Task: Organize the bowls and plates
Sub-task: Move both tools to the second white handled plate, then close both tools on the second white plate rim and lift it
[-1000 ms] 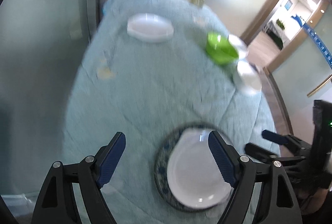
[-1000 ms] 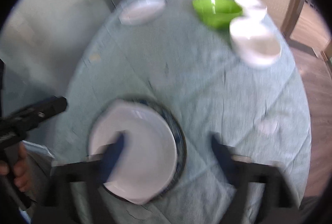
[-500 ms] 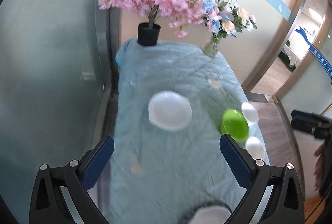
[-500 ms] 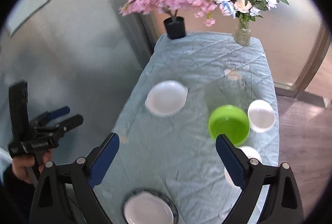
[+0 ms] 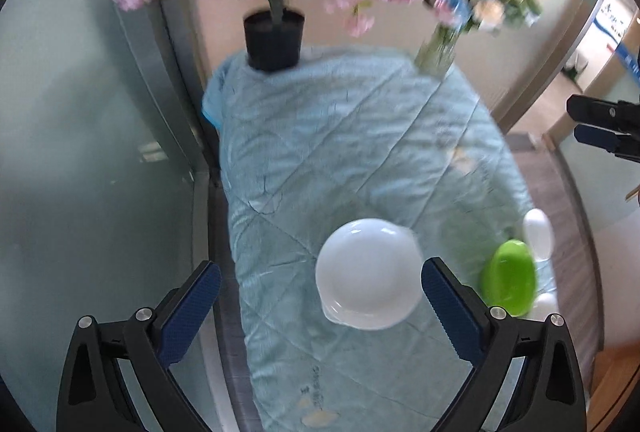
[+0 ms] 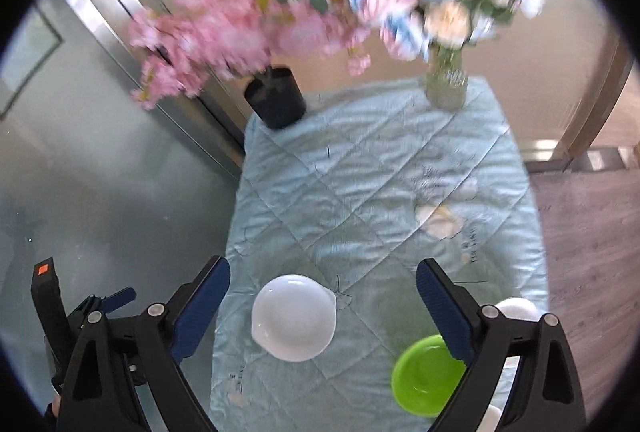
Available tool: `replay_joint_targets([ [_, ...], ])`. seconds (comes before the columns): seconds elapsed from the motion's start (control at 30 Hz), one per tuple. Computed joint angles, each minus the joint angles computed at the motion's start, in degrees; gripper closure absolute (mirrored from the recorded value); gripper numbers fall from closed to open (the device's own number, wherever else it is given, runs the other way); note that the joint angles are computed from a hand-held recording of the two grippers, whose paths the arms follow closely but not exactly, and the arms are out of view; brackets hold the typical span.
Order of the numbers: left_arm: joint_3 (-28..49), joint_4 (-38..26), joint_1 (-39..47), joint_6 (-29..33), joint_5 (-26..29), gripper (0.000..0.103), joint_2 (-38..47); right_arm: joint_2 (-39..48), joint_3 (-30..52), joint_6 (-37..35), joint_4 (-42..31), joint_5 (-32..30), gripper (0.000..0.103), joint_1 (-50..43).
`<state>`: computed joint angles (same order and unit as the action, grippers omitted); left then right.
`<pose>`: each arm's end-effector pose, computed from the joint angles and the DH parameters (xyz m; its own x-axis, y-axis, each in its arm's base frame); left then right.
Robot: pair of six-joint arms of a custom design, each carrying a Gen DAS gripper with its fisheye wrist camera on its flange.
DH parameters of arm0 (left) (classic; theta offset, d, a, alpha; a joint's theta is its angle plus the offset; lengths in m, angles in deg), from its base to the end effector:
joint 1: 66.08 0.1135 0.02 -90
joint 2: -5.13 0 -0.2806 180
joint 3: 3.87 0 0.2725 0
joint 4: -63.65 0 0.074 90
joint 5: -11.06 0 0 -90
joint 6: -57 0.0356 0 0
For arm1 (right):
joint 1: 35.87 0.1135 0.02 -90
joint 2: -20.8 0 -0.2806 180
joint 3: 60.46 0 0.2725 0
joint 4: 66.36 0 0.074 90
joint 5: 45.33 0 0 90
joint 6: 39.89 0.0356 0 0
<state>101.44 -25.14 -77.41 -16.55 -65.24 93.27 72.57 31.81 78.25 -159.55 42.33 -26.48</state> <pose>0.2979 -0.0683 0.3713 -0.8176 0.4444 -0.3661 0.5168 0.8468 -0.1263 0.1181 0.0210 0.4237 -0.7804 0.3486 -0.5192 0.2048 0.9269 0.3145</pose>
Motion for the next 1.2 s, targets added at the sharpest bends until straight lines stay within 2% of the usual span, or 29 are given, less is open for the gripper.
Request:
replay_joint_targets([
  [0.07,-2.9,3.5,0.1,0.3,1.3,0.002,3.1,-0.3,-7.6,1.5,5.2,0.9,0.009,1.7],
  [0.1,-7.0,5.2,0.4,0.6,1.8,0.002,1.6,-0.4,-11.4,2.3,7.6,0.9,0.009,2.5],
  [0.2,-14.3,11.1,0.0,-0.2,1.9,0.003,3.1,0.1,-23.4,3.1,15.6,-2.0,0.009,3.6],
  [0.3,-19.4,15.4,-0.4,0.0,1.8,0.010,6.0,1.6,-30.7,3.5,21.3,-2.9,0.009,4.7],
  [0.4,-22.8,19.1,-0.2,0.5,1.9,0.017,9.4,3.6,-38.2,4.7,27.5,-4.8,0.017,6.4],
  [0.47,-23.8,20.4,0.0,0.0,2.4,0.022,11.1,5.2,-40.5,5.4,29.6,-4.9,0.031,8.4],
  [0.5,-23.9,20.6,0.1,0.0,2.9,0.025,11.9,5.9,-42.0,6.0,31.2,-5.0,0.033,9.8],
  [0.67,-25.9,23.2,-0.3,0.7,4.0,0.045,13.6,7.0,-45.7,8.6,36.4,-5.8,0.047,11.3],
  [0.7,-26.5,24.2,-0.5,0.4,3.7,0.046,13.2,6.7,-45.9,9.1,37.0,-4.8,0.053,11.9],
  [0.77,-26.3,24.6,-0.5,-0.1,3.6,0.051,13.3,7.6,-45.7,8.6,37.6,-4.9,0.071,12.1],
  [0.83,-26.0,24.7,-0.6,-0.6,3.1,0.067,13.4,8.3,-45.4,8.8,37.4,-5.0,0.083,12.2],
  [0.9,-26.0,24.6,-1.0,-0.7,2.7,0.076,13.1,9.1,-45.0,9.5,37.4,-4.2,0.088,13.2],
  [0.93,-26.0,24.3,-1.0,-0.3,3.1,0.086,13.1,9.7,-44.8,9.5,37.6,-4.4,0.090,13.5],
  [0.97,-25.8,23.3,-0.8,0.3,4.6,0.091,13.4,9.8,-44.7,9.8,37.7,-4.1,0.090,13.7],
  [1.2,-26.9,24.5,-2.0,-0.1,3.2,0.092,12.1,11.7,-43.4,9.8,38.2,-0.7,0.090,15.6],
])
